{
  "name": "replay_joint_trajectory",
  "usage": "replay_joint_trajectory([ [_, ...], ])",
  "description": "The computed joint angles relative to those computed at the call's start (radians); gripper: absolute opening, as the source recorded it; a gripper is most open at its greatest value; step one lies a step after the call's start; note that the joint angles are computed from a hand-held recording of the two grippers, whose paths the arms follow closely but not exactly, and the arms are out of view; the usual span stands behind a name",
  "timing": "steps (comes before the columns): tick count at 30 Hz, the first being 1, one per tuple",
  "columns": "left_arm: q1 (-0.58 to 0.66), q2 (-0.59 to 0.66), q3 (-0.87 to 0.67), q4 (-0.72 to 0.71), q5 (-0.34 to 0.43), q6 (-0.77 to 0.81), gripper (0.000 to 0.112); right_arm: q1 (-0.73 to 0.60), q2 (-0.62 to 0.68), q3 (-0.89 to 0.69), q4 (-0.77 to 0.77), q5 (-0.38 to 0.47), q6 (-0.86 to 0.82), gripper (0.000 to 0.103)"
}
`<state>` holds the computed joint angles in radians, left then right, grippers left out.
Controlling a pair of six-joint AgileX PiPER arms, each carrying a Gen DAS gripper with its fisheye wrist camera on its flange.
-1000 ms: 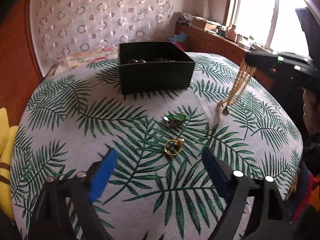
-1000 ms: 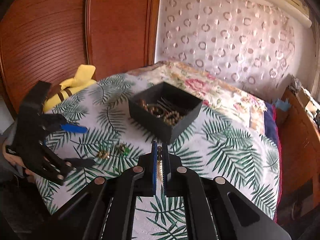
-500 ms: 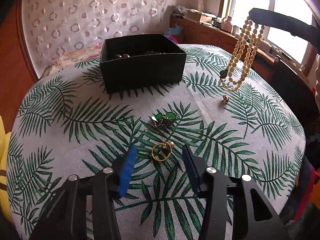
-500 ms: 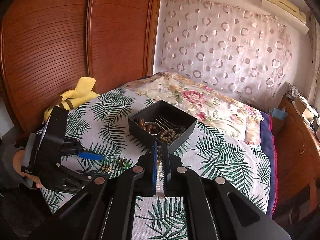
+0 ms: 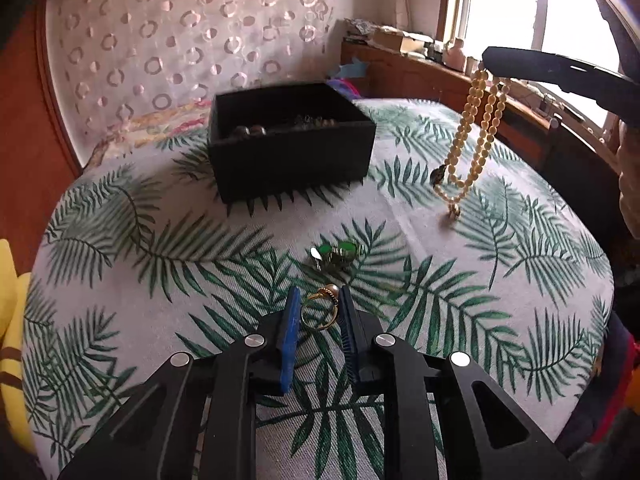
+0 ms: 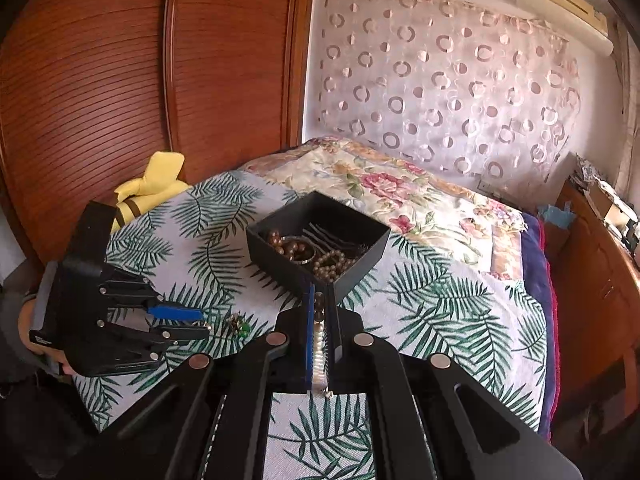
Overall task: Organize jewelry
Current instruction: 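Grasp the pearl necklace with the right tool while the left tool grasps the gold ring, then lower the pearl necklace and gold ring into the black box and open both tools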
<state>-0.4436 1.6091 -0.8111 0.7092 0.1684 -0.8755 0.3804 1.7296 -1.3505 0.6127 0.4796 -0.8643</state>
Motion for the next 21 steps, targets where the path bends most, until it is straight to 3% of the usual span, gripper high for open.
replay_joint_trajectory([
  [9, 0.057, -0.032, -0.124, -0.163, 0.024, 0.195, 0.018, -0.006, 0.054, -0.155, 0.041, 0.044, -0.028, 0.005],
  [21, 0.161, 0.138, -0.395, -0.529, 0.081, 0.602, 0.018, 0.006, 0.341, -0.574, 0.009, 0.194, 0.065, 0.005],
])
